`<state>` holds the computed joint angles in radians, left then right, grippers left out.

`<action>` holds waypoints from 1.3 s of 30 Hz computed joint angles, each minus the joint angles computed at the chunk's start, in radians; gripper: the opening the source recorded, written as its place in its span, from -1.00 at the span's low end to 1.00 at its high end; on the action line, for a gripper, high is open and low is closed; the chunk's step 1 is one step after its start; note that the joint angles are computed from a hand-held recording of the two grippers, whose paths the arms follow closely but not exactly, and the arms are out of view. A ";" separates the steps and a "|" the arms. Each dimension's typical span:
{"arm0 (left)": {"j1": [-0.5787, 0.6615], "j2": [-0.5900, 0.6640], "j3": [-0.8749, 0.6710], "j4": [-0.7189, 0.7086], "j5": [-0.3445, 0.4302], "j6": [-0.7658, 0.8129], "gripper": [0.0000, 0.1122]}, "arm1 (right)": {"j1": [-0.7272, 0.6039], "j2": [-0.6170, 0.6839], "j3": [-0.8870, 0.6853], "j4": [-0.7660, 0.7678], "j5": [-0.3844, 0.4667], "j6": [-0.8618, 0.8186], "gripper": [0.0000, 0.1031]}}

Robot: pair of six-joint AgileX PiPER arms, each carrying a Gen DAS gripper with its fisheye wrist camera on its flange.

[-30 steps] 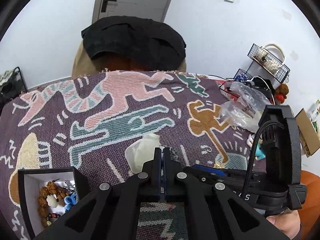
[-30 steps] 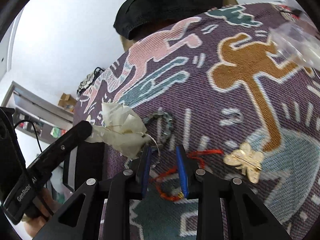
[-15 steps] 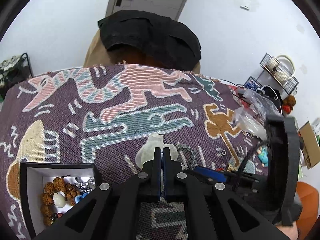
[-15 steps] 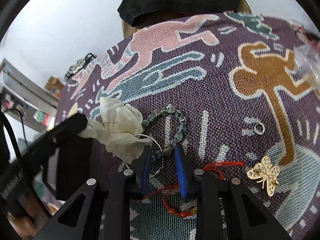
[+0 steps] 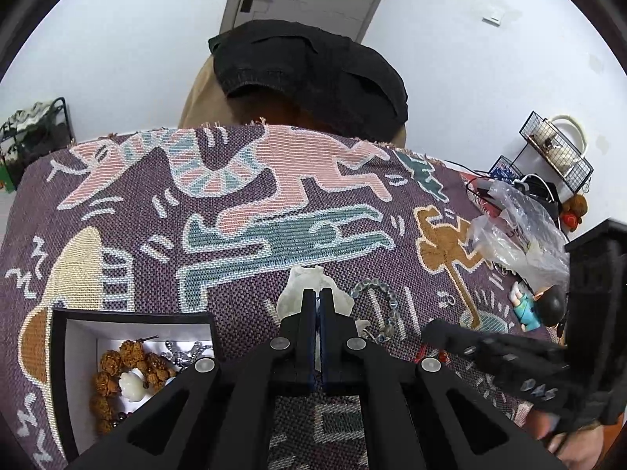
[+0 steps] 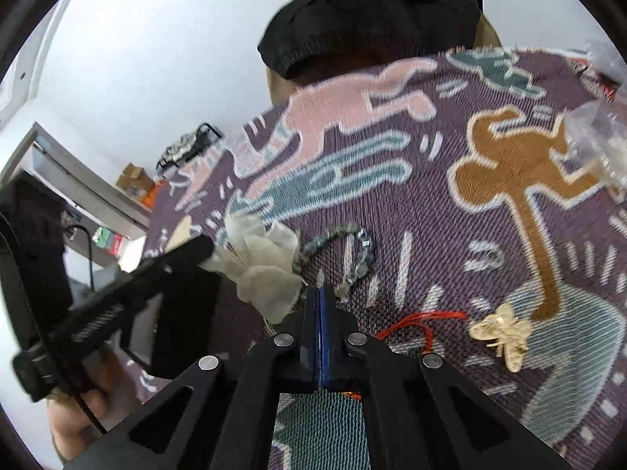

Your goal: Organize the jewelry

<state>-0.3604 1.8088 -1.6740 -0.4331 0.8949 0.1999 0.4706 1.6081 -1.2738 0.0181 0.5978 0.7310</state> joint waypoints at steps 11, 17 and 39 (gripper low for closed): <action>0.023 -0.007 0.000 -0.020 0.015 0.013 -0.99 | -0.069 0.070 0.044 0.497 -0.062 -0.358 -0.93; 0.035 0.028 -0.019 -0.032 0.029 0.025 -0.99 | -0.052 0.130 -0.005 0.511 -0.039 -0.363 -0.70; 0.151 0.110 -0.077 -0.238 0.118 0.119 -0.99 | 0.114 0.407 -0.556 -0.094 0.417 0.051 -0.76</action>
